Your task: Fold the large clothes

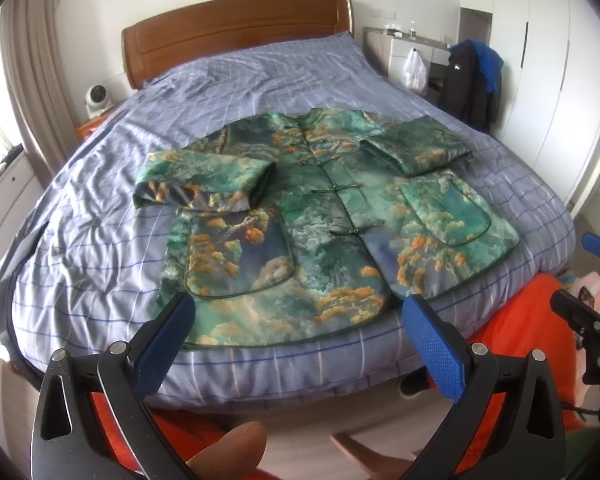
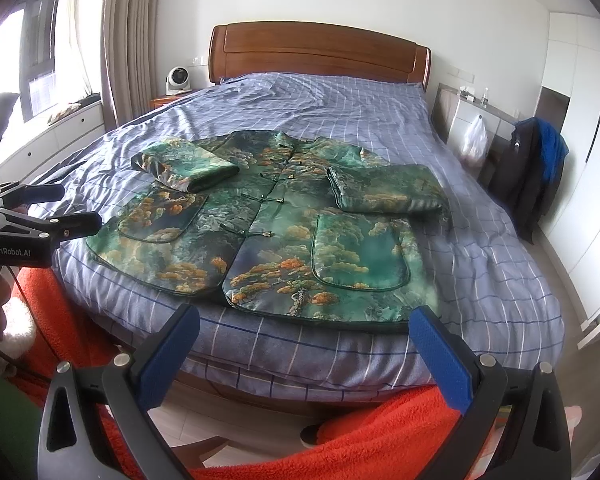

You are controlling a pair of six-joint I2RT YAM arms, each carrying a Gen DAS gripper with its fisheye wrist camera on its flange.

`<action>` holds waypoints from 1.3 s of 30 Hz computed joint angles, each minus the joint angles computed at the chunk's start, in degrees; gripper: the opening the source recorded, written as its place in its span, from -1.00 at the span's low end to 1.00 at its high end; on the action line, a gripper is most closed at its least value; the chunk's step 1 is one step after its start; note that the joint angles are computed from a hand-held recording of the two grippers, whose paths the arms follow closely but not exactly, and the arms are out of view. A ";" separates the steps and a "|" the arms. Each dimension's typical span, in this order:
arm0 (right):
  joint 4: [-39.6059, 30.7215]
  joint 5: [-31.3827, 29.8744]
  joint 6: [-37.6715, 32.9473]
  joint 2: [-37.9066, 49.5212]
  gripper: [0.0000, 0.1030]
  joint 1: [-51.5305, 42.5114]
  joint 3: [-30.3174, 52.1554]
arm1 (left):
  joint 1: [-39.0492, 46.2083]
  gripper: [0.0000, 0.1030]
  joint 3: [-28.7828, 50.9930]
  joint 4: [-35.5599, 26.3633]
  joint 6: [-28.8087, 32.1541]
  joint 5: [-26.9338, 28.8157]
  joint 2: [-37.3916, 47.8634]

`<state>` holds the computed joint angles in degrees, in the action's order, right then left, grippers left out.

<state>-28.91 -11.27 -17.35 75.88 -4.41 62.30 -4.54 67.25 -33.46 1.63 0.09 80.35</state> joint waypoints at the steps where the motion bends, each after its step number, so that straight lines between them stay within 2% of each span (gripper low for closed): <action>1: -0.02 0.06 0.04 0.07 1.00 0.05 0.10 | 0.00 1.00 0.07 -0.02 -0.02 -0.03 0.05; 15: 0.16 0.30 0.22 0.33 1.00 0.39 -0.16 | 0.71 1.00 0.70 -0.95 0.37 0.51 0.68; 25: 2.06 -1.33 0.70 1.29 1.00 -0.78 -0.88 | -0.52 1.00 1.00 -1.63 -0.21 -1.51 1.96; 39: 1.79 0.04 0.18 1.78 1.00 2.78 -0.57 | 0.38 1.00 0.46 -1.51 -0.63 -1.36 2.41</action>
<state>-27.12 -11.23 -17.17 77.66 -1.63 61.73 -4.15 67.71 -34.98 1.00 -1.27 82.76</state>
